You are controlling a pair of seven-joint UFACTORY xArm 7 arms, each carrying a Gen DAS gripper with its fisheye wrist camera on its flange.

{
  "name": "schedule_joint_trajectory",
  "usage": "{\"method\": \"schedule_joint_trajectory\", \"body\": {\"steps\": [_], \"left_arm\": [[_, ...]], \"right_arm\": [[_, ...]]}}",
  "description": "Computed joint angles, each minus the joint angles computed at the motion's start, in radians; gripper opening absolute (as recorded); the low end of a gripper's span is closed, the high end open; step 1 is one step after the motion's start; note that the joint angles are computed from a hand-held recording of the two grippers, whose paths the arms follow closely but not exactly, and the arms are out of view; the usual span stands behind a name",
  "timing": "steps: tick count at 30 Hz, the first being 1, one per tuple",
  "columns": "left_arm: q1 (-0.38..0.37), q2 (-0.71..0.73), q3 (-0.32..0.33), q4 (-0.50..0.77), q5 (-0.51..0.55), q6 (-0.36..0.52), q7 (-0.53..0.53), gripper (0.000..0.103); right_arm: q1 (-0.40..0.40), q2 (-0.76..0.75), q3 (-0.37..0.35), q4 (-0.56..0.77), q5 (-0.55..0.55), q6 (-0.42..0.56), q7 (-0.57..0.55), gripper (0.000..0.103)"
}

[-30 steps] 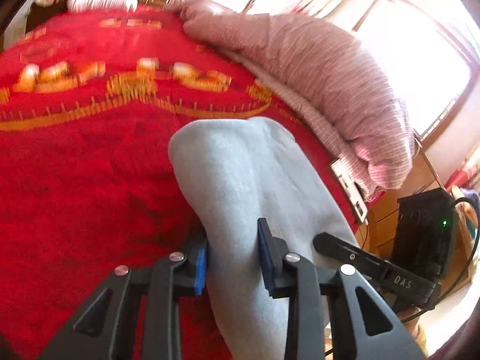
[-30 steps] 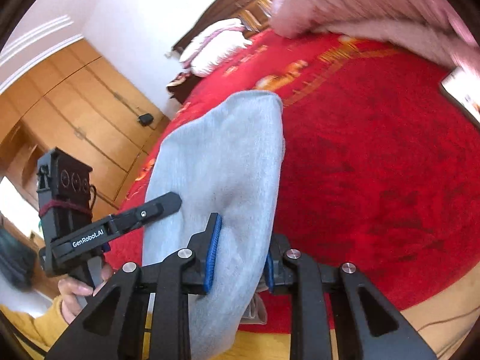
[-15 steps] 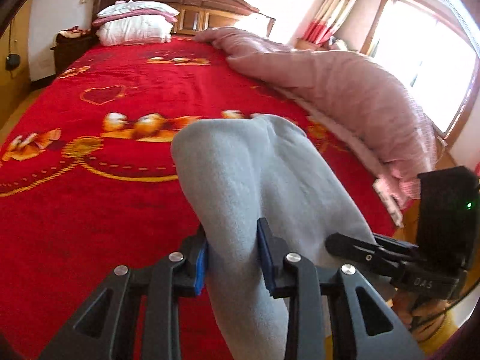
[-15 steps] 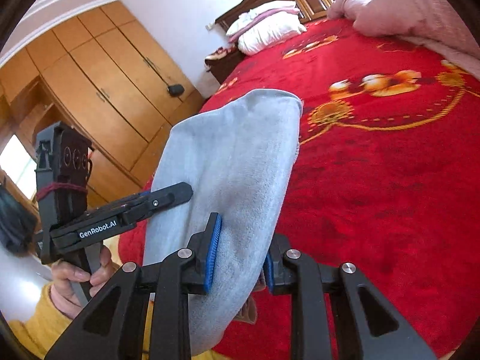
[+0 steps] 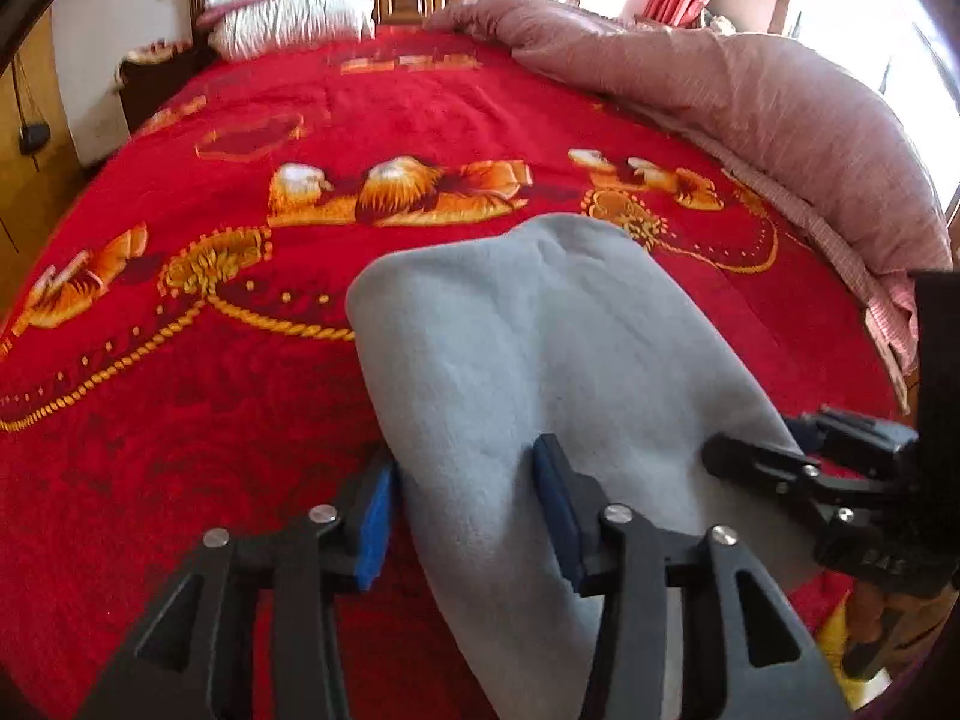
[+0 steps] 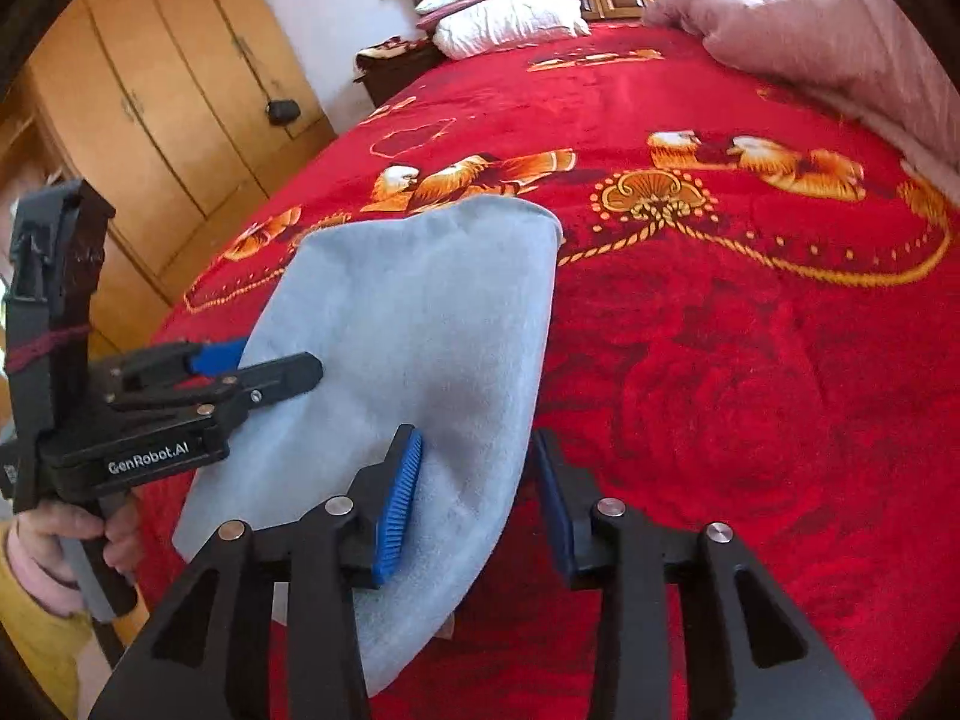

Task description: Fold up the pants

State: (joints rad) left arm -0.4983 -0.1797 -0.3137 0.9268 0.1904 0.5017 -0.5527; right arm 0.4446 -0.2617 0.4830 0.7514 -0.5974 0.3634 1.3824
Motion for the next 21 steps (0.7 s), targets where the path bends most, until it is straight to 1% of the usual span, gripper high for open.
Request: {"method": "schedule_joint_trajectory", "body": {"steps": [3,5,6,7,8,9,10,11,12,13,15,16,17,18,19,21], "left_arm": [[0.004,-0.019,-0.006,0.001,0.01,0.023,-0.03,0.051],[0.012,-0.044,-0.016,0.003,0.029,0.026,-0.067,0.051],[0.015,-0.057,-0.018,-0.001,0.038,0.006,-0.075,0.051],[0.019,-0.068,-0.021,-0.003,0.047,-0.02,-0.08,0.05],[0.023,-0.068,-0.026,0.005,0.054,-0.033,-0.087,0.05],[0.025,-0.062,-0.027,0.014,0.055,-0.051,-0.087,0.047],[0.016,-0.047,-0.018,0.024,0.032,-0.074,-0.069,0.045],[0.009,-0.028,-0.011,0.04,0.01,-0.081,-0.049,0.04],[0.003,-0.007,-0.006,0.056,-0.008,-0.074,-0.033,0.037],[0.012,0.024,-0.016,0.083,0.013,-0.045,-0.051,0.036],[0.024,0.075,-0.034,0.129,0.102,0.028,-0.119,0.034],[0.02,0.097,-0.033,0.14,0.139,0.051,-0.142,0.034],[0.013,0.106,-0.027,0.14,0.163,0.061,-0.155,0.034],[0.005,0.111,-0.021,0.136,0.18,0.06,-0.159,0.034],[-0.002,0.108,-0.015,0.126,0.196,0.045,-0.169,0.034],[-0.015,0.096,-0.012,0.119,0.212,0.054,-0.184,0.034]], "right_arm": [[0.02,-0.031,-0.003,0.01,0.029,0.068,-0.028,0.037],[0.012,-0.07,0.012,0.013,0.023,0.103,-0.008,0.036],[0.003,-0.097,0.026,0.01,0.009,0.108,0.014,0.034],[-0.003,-0.122,0.035,0.008,0.002,0.104,0.026,0.033],[-0.013,-0.128,0.036,0.008,-0.001,0.078,0.027,0.03],[-0.019,-0.128,0.034,0.008,0.002,0.045,0.023,0.027],[-0.024,-0.115,0.028,0.012,0.01,0.006,0.009,0.026],[-0.029,-0.098,0.032,0.022,0.018,-0.008,-0.006,0.025],[-0.038,-0.077,0.043,0.038,0.017,0.002,-0.017,0.024],[-0.043,-0.049,0.055,0.055,0.012,0.025,-0.029,0.023],[-0.031,-0.007,0.057,0.074,0.009,0.057,-0.043,0.022],[-0.018,0.016,0.054,0.078,0.007,0.083,-0.053,0.021],[-0.011,0.032,0.053,0.082,-0.012,0.108,-0.049,0.019],[-0.011,0.035,0.052,0.069,-0.053,0.099,-0.023,0.019],[-0.003,0.024,0.041,0.053,-0.07,0.08,-0.002,0.019],[0.033,-0.001,0.008,0.037,-0.022,0.079,-0.02,0.019]]}}
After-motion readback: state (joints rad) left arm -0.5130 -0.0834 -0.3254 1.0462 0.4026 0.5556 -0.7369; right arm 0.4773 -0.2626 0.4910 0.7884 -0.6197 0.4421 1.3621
